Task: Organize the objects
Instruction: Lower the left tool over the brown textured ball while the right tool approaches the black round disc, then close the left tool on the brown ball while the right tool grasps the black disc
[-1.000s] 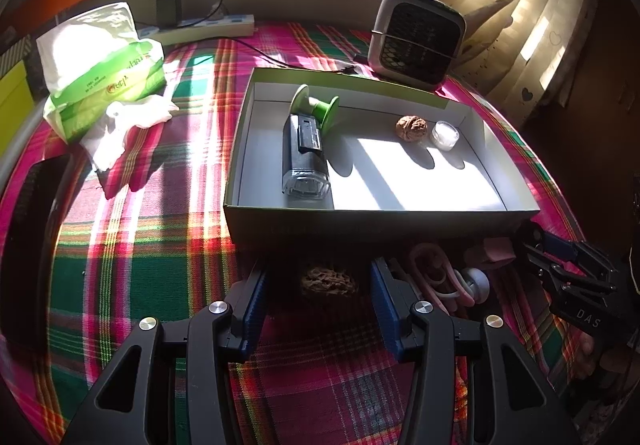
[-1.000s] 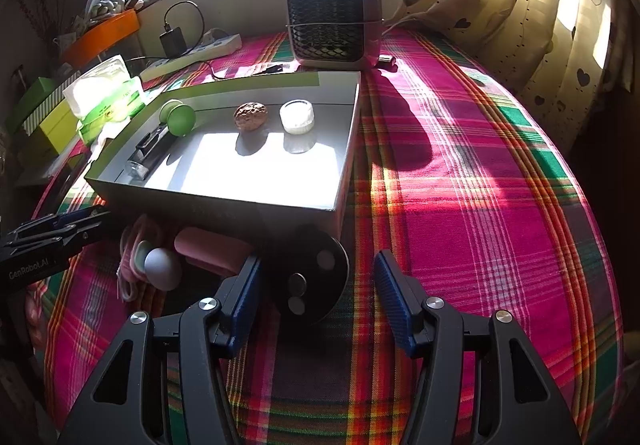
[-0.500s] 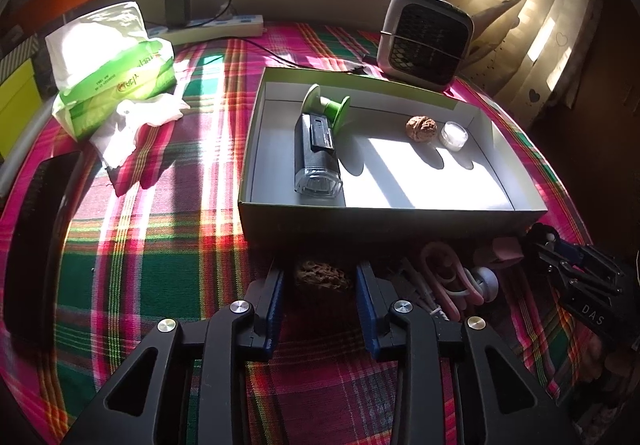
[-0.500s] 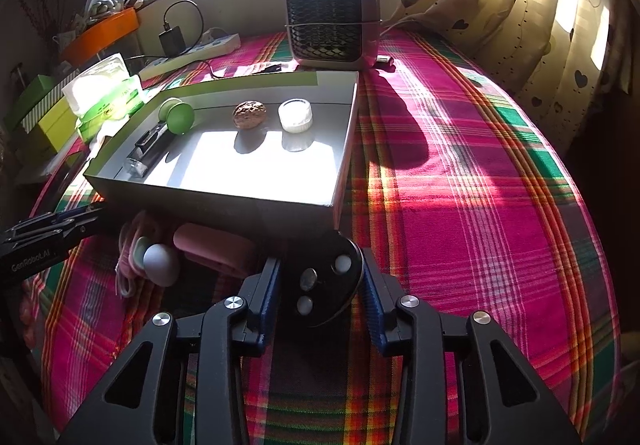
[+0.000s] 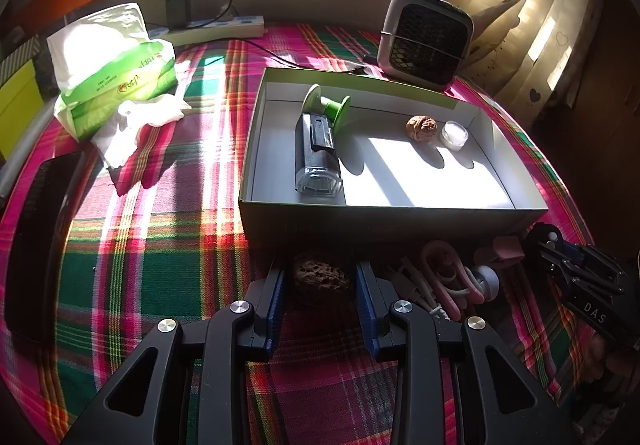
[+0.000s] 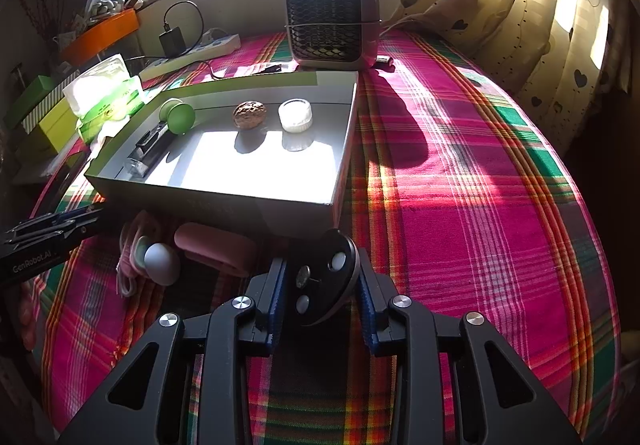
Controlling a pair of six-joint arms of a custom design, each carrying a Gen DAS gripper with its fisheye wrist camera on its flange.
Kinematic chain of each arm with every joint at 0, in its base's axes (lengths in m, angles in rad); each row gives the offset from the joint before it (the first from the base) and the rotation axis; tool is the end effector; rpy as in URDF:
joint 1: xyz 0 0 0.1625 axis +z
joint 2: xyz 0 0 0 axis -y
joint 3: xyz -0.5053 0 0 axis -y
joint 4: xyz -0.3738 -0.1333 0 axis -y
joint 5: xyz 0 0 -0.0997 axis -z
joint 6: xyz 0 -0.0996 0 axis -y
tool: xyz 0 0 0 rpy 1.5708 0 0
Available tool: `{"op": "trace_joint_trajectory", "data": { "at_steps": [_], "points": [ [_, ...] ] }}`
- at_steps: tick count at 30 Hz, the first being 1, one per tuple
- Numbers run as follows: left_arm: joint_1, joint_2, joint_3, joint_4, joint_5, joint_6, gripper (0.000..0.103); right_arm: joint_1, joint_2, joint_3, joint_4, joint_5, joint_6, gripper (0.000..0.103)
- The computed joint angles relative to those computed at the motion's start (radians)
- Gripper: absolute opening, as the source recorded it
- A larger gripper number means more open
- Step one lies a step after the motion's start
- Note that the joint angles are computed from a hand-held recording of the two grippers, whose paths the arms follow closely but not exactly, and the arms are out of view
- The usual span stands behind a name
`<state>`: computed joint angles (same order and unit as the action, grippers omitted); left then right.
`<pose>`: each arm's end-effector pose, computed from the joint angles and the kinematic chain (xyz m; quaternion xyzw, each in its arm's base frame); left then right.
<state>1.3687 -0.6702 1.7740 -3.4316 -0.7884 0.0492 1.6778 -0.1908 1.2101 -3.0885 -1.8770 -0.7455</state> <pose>0.0618 -0.7122 0.1597 -0.0321 0.8699 -0.3677 0.3272 0.1908 -0.8092 -0.0958 0.3618 -0.8876 0.1850 0.2168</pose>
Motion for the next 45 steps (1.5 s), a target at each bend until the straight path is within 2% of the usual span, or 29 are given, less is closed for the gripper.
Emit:
{"op": "trace_joint_trajectory", "data": {
  "at_steps": [12,45],
  "points": [
    [-0.003,0.001,0.006,-0.007,0.018,0.005,0.029,-0.001,-0.004,0.011,-0.015,0.011,-0.004,0.028],
    [-0.056,-0.012,0.031,-0.104,0.067,0.084,0.029,0.011,-0.047,0.076,-0.084,0.067,-0.012,0.028]
  ]
}}
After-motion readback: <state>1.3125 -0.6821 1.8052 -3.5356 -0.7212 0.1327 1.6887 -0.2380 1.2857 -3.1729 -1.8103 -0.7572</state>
